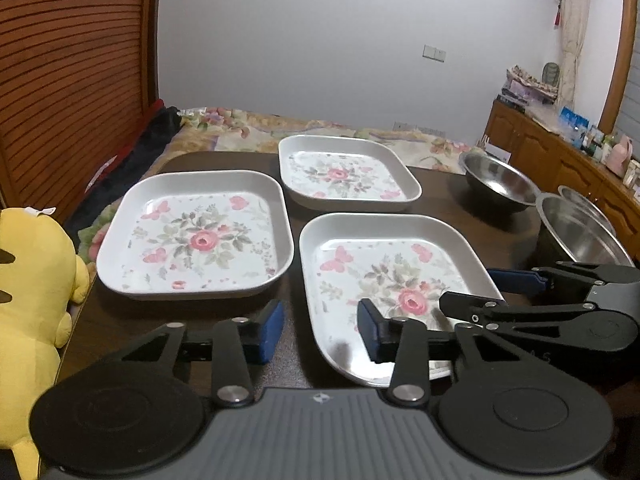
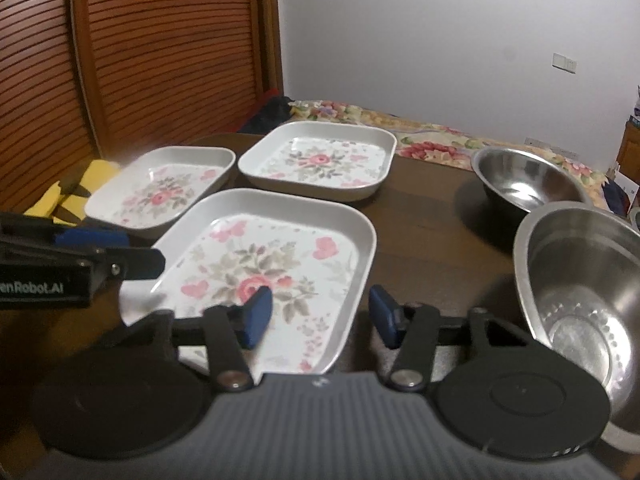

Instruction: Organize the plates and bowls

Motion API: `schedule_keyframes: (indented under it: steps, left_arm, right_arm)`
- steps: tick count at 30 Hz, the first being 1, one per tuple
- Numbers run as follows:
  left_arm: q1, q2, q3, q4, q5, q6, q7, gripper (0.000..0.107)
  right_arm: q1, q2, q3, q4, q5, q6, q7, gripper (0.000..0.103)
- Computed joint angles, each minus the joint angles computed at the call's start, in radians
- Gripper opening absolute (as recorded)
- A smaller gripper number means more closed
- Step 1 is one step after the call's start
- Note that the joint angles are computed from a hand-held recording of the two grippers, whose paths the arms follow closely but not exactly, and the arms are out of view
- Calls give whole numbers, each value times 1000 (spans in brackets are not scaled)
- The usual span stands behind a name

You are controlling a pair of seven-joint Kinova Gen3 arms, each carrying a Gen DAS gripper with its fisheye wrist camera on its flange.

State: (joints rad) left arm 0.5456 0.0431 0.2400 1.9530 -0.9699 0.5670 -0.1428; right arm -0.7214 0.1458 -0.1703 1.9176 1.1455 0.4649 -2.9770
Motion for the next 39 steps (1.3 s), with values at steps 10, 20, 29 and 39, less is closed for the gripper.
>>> schedule_keyframes:
  steps: [10,20,29,39]
  left_arm:
    - [-2,17,-19,-6,49,-21,-55,13]
    - [21,-37,27,27,36,23,-8,12]
    - [19,-132,153,79,-17,82,108,12]
    - [42,-161,252,128,-25,152,181,12]
  right_arm:
    - [-8,4,-1,3,23,29,-31,27]
    - [-8,-58,-42,83,115,45,-153,24]
    - [31,-172,-127,191,179,44,-301,23]
    - [6,-226,-227,292,252,133,-496,23]
